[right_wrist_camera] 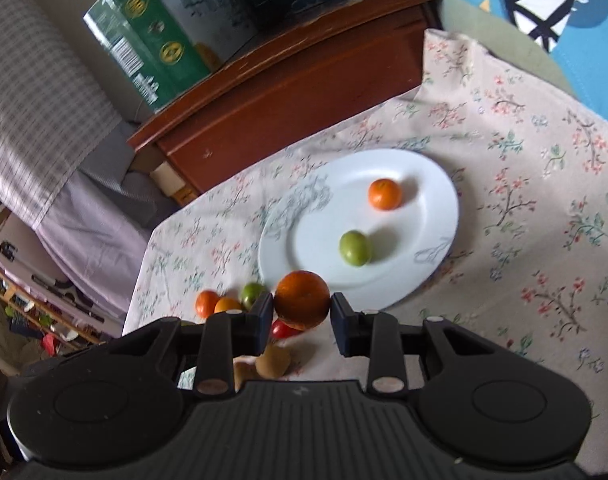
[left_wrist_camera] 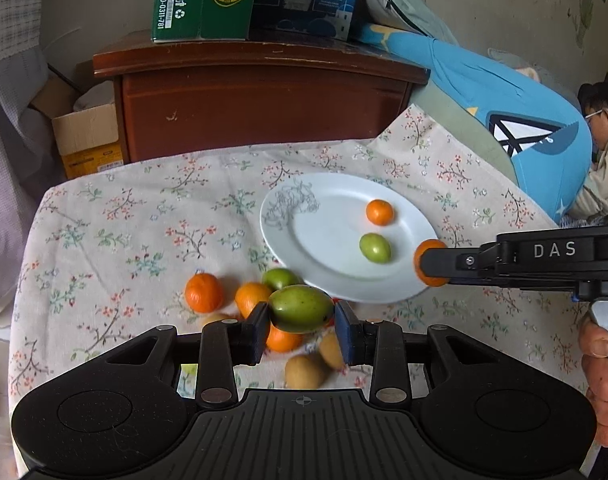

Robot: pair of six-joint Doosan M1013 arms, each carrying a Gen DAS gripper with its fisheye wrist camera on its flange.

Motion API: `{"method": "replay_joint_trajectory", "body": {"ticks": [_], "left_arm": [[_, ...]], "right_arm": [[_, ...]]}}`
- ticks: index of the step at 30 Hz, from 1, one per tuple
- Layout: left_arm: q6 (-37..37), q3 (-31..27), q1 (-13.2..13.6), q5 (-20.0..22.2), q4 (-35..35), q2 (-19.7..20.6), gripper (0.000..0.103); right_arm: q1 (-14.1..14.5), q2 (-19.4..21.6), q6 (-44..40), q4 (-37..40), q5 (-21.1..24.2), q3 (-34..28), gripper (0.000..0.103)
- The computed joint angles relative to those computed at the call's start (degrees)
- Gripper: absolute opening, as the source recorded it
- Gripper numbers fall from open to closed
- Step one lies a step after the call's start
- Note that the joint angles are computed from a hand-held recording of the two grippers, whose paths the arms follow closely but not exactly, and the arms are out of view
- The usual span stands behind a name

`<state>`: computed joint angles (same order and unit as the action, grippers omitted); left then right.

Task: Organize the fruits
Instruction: 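Carry both fruits onto the white plate and open both tools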

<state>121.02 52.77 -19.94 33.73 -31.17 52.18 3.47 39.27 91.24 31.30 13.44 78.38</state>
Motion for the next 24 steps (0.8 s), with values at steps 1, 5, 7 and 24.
{"method": "replay_joint_trajectory", "body": {"ticks": [1, 5, 7, 24], "left_arm": [[-0.03, -0.99, -0.05, 0.54, 0.11, 0.49, 0.032], [-0.05, -4.48, -0.18, 2.91, 0.18, 2.29, 0.032], [-0.27, -6.08, -0.23, 4.03, 0.08, 3.15, 0.032], [-5.18, -19.18, -1.1, 11.5, 3.48, 10.42, 0.033]], "right_arm": [[-0.12, 0.03, 2.23, -1.96, -0.13, -0.12, 0.032], [-0.63, 0.63, 11.47, -9.65, 0.49, -1.21, 0.032], [-0.83, 0.95, 13.53, -11.0, 0.82, -1.66, 0.032], [-1.84, 4.32, 25.26, -19.69, 5.84, -6.52, 0.032]]}}
